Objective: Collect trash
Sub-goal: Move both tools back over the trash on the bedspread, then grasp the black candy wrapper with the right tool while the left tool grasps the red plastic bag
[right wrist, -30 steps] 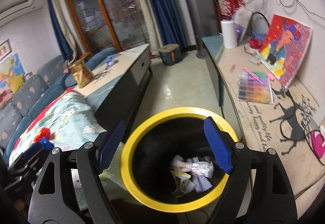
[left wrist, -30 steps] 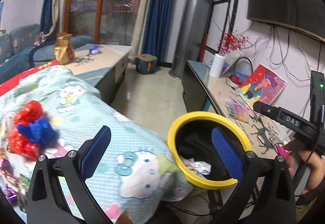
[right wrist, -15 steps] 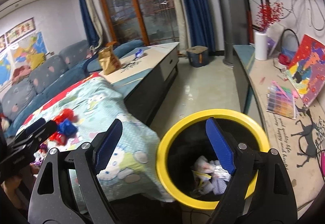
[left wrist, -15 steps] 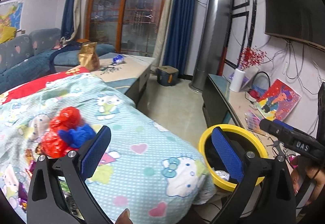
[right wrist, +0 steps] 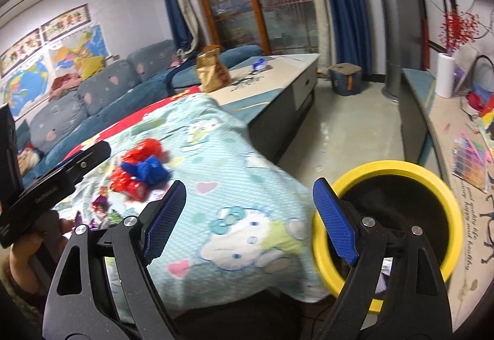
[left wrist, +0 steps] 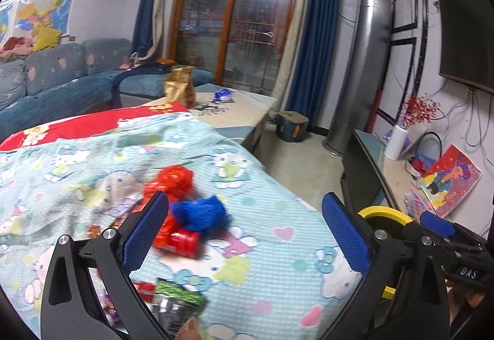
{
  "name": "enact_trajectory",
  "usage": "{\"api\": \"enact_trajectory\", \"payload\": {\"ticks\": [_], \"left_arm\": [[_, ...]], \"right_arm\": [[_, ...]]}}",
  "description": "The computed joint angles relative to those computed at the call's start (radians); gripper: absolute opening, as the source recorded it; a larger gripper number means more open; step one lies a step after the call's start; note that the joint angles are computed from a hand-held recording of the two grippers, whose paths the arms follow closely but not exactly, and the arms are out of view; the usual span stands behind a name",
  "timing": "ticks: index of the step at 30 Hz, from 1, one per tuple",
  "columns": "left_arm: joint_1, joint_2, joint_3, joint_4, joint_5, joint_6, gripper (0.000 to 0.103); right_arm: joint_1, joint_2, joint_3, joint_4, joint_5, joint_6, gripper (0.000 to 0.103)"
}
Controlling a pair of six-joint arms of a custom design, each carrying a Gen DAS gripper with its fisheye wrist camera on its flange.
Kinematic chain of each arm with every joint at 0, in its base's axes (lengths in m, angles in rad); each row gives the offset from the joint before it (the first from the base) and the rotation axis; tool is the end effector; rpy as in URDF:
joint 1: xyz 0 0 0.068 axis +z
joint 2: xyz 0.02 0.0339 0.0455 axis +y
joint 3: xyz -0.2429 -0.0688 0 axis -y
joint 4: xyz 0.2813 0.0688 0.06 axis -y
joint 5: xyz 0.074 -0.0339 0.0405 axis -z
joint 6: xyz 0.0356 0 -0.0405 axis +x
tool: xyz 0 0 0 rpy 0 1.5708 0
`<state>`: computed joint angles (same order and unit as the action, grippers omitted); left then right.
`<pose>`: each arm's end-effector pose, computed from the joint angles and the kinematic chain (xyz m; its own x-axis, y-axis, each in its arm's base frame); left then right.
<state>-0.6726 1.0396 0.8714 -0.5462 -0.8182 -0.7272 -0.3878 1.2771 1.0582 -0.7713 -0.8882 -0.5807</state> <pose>0.2185 -0.1408 0.2706 -0.3792 -0.2789 -0.8823 -0.3448 0.9274 -0.1450 0.2791 -0.0842 0.2628 -0.5619 -0.1443 -0.8145 -0.5546 0.7963 0.2415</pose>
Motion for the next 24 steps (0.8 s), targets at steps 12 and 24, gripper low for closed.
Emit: {"api": "enact_trajectory", "payload": {"ticks": [12, 24], "left_arm": [[0.184, -0.226, -0.111, -0.082, 0.082, 0.02, 0.097], [0.482, -0.316, -0.157, -0.103, 0.36, 0.148, 0.083]], "right_arm": [[0.186, -0.15, -0.119, -0.033, 0.036, 0.023, 0.076], [0.44, -0.242, -0.223, -0.062, 0.13, 0.049, 0.076]]}}
